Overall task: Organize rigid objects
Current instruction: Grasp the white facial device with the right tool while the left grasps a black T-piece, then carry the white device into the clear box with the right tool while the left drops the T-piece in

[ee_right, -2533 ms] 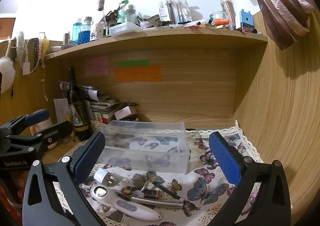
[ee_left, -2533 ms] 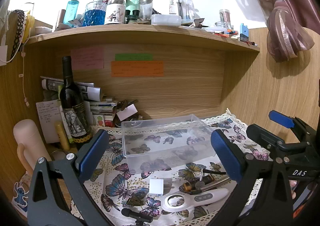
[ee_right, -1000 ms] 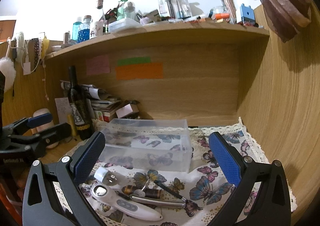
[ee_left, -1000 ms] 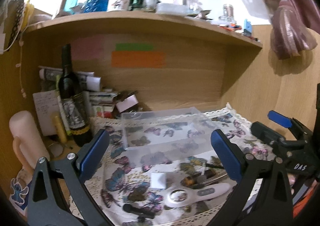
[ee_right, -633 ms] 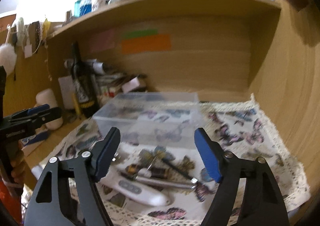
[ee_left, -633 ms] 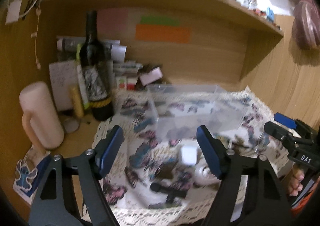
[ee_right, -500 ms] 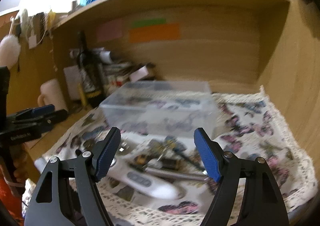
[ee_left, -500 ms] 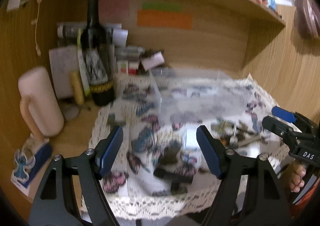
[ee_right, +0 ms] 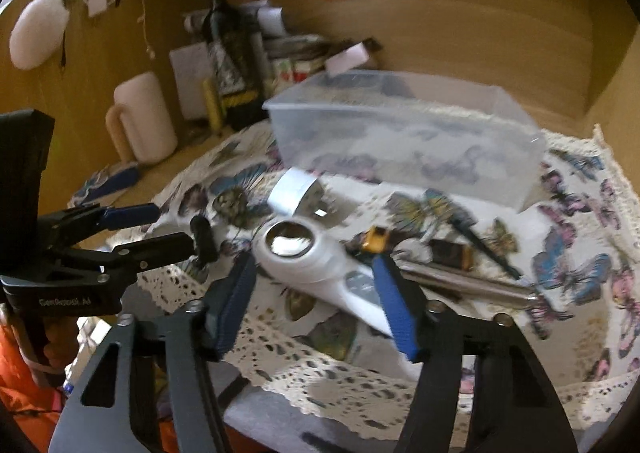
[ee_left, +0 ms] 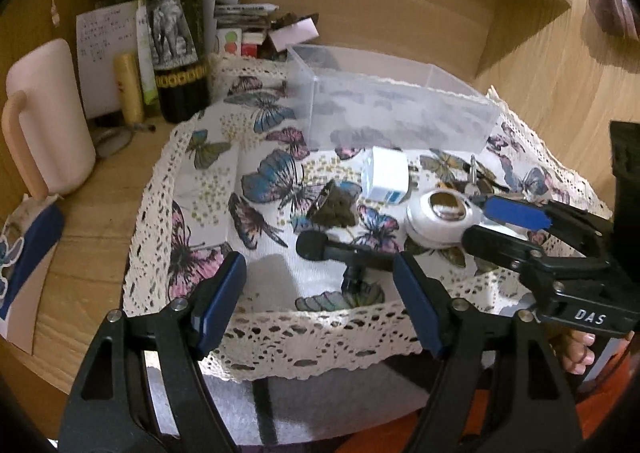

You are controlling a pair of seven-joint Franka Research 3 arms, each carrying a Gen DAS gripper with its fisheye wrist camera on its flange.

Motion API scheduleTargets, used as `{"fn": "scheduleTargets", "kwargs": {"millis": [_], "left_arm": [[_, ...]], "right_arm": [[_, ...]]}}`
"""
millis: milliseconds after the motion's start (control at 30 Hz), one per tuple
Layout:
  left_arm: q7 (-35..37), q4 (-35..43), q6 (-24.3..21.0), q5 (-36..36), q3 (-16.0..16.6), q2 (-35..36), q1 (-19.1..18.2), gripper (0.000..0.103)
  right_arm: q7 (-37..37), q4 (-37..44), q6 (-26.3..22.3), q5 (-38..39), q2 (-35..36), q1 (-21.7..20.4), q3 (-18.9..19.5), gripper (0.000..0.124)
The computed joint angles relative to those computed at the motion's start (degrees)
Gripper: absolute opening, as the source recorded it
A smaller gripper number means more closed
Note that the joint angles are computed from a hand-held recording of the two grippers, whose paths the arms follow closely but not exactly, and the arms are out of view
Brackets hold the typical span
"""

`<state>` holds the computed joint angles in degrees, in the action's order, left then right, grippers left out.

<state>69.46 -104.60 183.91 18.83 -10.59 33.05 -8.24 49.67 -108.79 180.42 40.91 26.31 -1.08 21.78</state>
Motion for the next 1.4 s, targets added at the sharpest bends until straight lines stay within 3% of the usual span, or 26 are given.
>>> {"fn": "scheduleTargets", "kwargs": {"millis": [267,367,500,600,633,667,800,1233,1400], "left_arm": [[4.2,2.7,-2.3,0.1,-5.2,2.5,4.0,0.076],[4.8,3.7,-2.7,-0.3,-4.3,3.0,2.9,0.076],[7.5,5.5,-4.9,-1.2,-7.4,4.6,4.9,0.076],[7.8,6.6,-5.2,-2.0,-6.0,5.1,3.4,0.071],[7.8,6.8,-5.2,-2.1,-5.5,5.2,2.8,0.061],[7.7,7.1,-5.3,-2.2,-4.9,5.3,2.3,0.059],[7.3,7.0,-4.6,-3.3,-5.3,5.3,2.7,0.059],[0.3,6.1,4.2,-1.1,5.6,1.5,-6.2,0.059],[-0.3,9.0,5.6,-0.4,6.0,1.9,-6.3,0.059]], "right_arm": [[7.5,4.8,-3.1,-8.5,2.7,9.1,-10.3,0.058],[10.2,7.7,-7.5,-11.6,4.3,10.5,-12.8,0.056],[11.2,7.5,-8.2,-13.1,4.2,10.6,-13.1,0.05],[12.0,7.7,-8.5,-12.6,4.3,9.6,-12.2,0.039],[11.4,7.6,-8.4,-11.7,4.3,8.4,-11.0,0.039],[11.6,7.4,-8.1,-11.4,4.2,8.3,-10.9,0.039],[11.0,6.4,-6.7,-9.4,3.5,6.7,-9.2,0.038],[5.0,1.8,5.8,-4.0,-1.2,-3.0,0.8,0.038],[7.8,1.7,9.8,-7.2,-2.1,-5.6,2.2,0.038]]}}
